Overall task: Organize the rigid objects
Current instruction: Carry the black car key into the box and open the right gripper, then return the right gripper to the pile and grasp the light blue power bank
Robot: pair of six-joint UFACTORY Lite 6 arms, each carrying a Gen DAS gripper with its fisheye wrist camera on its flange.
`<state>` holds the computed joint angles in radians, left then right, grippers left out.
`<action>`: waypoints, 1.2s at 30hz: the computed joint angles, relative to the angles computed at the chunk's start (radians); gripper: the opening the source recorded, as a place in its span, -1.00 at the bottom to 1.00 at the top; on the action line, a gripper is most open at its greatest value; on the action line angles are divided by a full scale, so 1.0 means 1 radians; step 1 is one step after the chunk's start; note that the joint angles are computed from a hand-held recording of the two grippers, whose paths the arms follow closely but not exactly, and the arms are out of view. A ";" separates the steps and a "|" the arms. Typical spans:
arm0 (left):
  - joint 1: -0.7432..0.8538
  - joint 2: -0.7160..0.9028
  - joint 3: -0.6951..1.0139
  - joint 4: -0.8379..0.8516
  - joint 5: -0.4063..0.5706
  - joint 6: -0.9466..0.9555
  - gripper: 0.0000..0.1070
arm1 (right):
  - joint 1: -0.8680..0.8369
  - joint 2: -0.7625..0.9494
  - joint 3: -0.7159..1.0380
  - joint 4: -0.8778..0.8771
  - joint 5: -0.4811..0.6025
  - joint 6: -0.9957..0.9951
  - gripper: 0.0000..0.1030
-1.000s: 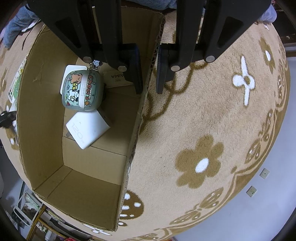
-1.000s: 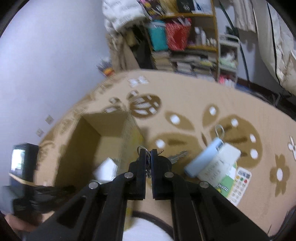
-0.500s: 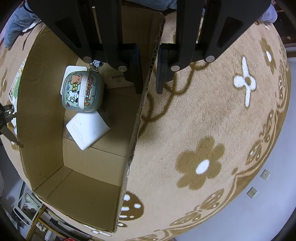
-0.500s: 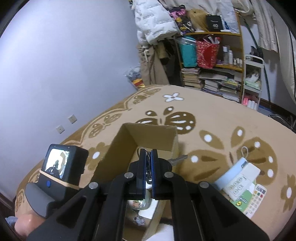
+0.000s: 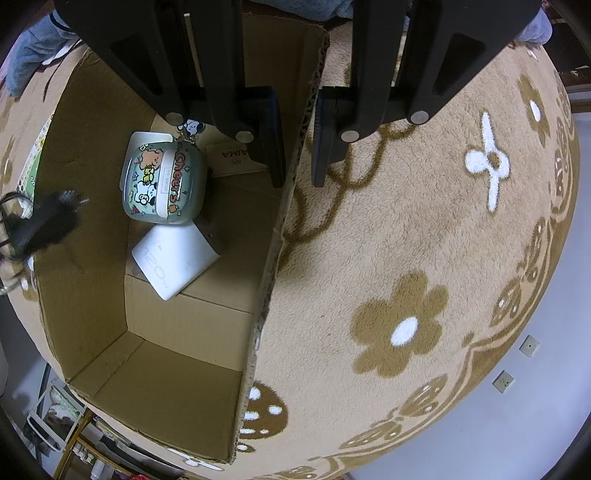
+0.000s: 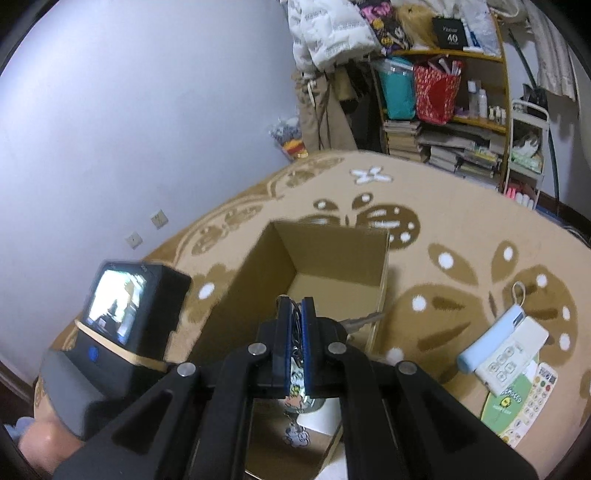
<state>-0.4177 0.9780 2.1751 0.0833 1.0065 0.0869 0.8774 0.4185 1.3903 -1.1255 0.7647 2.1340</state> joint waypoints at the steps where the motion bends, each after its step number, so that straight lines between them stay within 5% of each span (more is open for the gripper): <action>1: 0.000 0.000 0.000 0.000 0.000 0.000 -0.76 | -0.003 0.007 0.001 0.009 -0.008 -0.003 -0.88; 18: -0.004 -0.005 -0.008 0.009 -0.005 -0.003 -0.75 | 0.013 -0.008 0.021 0.084 0.085 -0.079 -0.76; 20: -0.004 -0.005 -0.008 0.007 -0.005 -0.003 -0.75 | 0.012 -0.035 -0.004 0.093 0.100 -0.075 -0.52; 22: -0.003 -0.006 -0.008 0.007 -0.004 -0.003 -0.75 | 0.013 -0.062 -0.031 0.091 0.136 -0.059 0.12; 24: -0.003 -0.006 -0.006 0.007 -0.003 -0.002 -0.75 | 0.015 -0.093 -0.071 0.073 0.178 -0.024 0.36; 28: -0.005 -0.007 -0.009 0.010 -0.004 -0.005 -0.74 | -0.014 -0.152 -0.136 0.101 0.209 -0.040 0.70; 36: -0.011 -0.007 -0.013 0.023 -0.008 -0.011 -0.74 | -0.115 -0.271 -0.302 0.137 0.162 -0.100 0.95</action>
<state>-0.4287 0.9713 2.1619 0.1066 0.9984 0.0755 0.7621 0.1472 1.0884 -0.9887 0.9270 2.0340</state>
